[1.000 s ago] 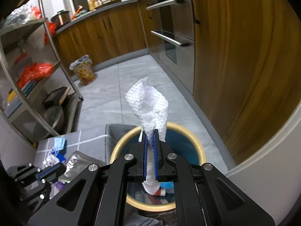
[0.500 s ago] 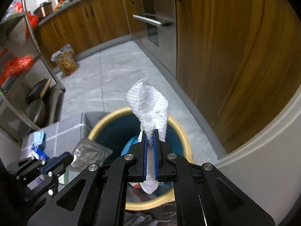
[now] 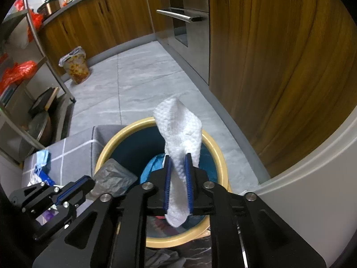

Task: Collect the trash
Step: 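Open both tools to drop the wipe and clear strip into the bin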

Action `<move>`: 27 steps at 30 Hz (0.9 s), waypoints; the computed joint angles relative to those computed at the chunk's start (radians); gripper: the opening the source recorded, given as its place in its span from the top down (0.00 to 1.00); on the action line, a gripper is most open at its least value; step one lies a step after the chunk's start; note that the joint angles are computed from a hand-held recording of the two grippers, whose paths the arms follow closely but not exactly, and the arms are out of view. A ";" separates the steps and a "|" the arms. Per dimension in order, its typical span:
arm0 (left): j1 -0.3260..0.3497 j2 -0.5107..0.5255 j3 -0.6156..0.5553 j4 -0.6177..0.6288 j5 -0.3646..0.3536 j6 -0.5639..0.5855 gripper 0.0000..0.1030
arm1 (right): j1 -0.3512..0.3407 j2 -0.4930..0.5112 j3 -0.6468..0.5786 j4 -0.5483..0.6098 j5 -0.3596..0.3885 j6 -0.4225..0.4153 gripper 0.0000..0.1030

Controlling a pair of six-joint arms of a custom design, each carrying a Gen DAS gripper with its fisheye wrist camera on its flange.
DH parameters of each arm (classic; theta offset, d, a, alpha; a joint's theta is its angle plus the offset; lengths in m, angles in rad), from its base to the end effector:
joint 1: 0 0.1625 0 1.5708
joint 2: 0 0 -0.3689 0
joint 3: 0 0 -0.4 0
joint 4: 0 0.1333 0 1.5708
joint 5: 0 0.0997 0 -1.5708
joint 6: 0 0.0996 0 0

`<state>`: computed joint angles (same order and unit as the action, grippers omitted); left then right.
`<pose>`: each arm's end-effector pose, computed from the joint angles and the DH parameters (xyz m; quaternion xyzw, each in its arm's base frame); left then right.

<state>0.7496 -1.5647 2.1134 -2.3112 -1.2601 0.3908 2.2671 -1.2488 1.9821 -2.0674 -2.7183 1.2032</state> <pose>-0.2247 -0.4329 0.2487 0.5480 0.8167 -0.1253 0.1303 0.3541 -0.3573 0.1816 -0.1471 -0.8234 0.3806 0.3943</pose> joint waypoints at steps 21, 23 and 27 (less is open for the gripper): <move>0.025 -0.118 -0.009 0.023 0.074 -0.027 0.43 | 0.066 0.066 -0.099 0.118 -0.066 0.111 0.18; 0.032 -0.133 -0.018 0.026 0.079 -0.029 0.37 | 0.077 0.084 -0.120 0.143 -0.080 0.126 0.14; 0.043 -0.165 -0.033 0.031 0.094 -0.034 0.24 | 0.096 0.132 -0.172 0.180 -0.115 0.152 0.10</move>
